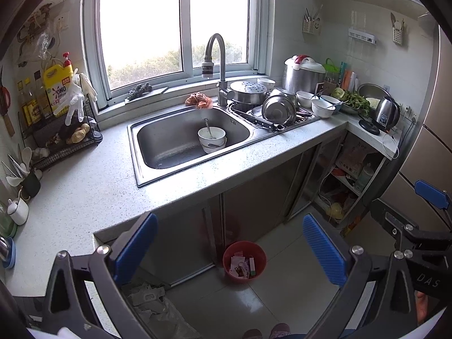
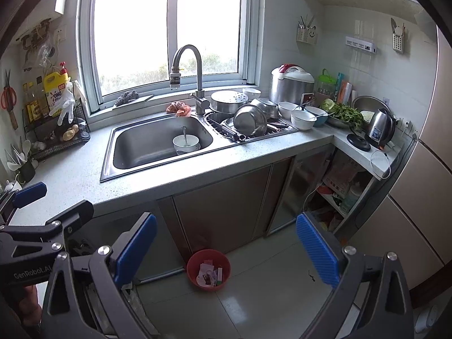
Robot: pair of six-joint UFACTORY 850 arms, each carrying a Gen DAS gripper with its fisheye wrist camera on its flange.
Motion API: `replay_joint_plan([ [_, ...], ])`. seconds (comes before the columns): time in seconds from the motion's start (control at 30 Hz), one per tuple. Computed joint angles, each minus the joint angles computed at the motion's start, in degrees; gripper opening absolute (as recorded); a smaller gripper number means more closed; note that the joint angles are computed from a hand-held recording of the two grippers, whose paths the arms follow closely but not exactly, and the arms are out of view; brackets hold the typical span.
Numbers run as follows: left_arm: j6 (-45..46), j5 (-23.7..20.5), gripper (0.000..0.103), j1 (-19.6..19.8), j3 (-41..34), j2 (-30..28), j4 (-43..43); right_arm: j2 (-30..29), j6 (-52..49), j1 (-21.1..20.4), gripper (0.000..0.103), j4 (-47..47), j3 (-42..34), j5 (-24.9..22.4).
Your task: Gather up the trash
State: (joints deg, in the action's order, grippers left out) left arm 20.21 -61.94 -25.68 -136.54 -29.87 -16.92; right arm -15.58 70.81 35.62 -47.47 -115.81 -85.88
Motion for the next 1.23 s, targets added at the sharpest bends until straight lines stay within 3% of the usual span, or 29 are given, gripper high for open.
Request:
replay_joint_plan([
  [1.23, 0.4, -0.9, 0.102, -0.2, 0.5, 0.2, -1.0, 1.0, 0.0, -0.1, 0.099, 0.1, 1.5, 0.0],
])
